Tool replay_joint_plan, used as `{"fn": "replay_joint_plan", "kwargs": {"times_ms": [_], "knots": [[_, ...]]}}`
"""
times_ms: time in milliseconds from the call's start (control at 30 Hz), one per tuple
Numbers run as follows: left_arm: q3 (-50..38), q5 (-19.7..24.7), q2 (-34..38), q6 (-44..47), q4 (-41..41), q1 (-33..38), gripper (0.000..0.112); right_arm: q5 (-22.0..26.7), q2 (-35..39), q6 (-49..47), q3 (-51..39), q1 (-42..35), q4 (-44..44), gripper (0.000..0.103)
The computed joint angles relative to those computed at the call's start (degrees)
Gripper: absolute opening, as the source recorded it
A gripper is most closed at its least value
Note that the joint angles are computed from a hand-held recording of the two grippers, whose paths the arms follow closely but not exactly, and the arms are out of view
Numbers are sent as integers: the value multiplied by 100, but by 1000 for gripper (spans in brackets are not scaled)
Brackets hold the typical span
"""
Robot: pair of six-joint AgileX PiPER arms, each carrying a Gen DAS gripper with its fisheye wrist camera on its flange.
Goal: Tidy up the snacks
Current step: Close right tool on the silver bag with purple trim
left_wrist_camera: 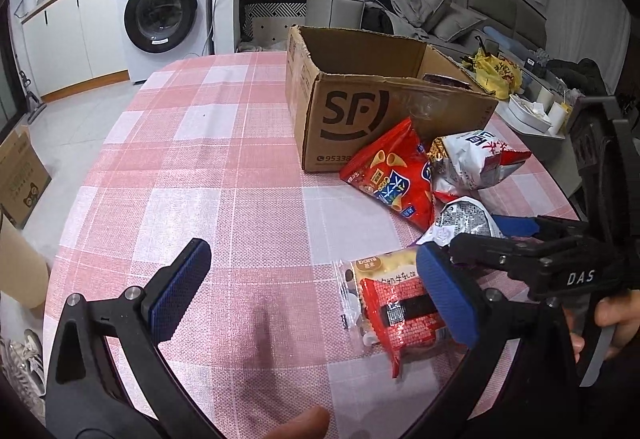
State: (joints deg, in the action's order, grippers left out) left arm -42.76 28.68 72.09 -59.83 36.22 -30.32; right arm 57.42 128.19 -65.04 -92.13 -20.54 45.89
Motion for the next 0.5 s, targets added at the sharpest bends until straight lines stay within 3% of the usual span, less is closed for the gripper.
{"fn": "replay_joint_plan", "kwargs": {"times_ms": [167, 300, 367, 400, 500], "knots": [[1, -66, 60, 81, -63, 53, 102, 378, 210, 18, -290, -104, 41, 102], [-12, -120, 83, 135, -130, 95, 102, 411, 227, -6, -310, -83, -25, 102], [27, -129, 76, 22, -20, 67, 102, 759, 352, -9, -448, -130, 165, 80], [21, -138, 92, 28, -32, 76, 102, 924, 422, 103, -533, -122, 171, 80], [38, -170, 101, 62, -56, 92, 102, 740, 321, 3, -407, -28, 157, 80]]}}
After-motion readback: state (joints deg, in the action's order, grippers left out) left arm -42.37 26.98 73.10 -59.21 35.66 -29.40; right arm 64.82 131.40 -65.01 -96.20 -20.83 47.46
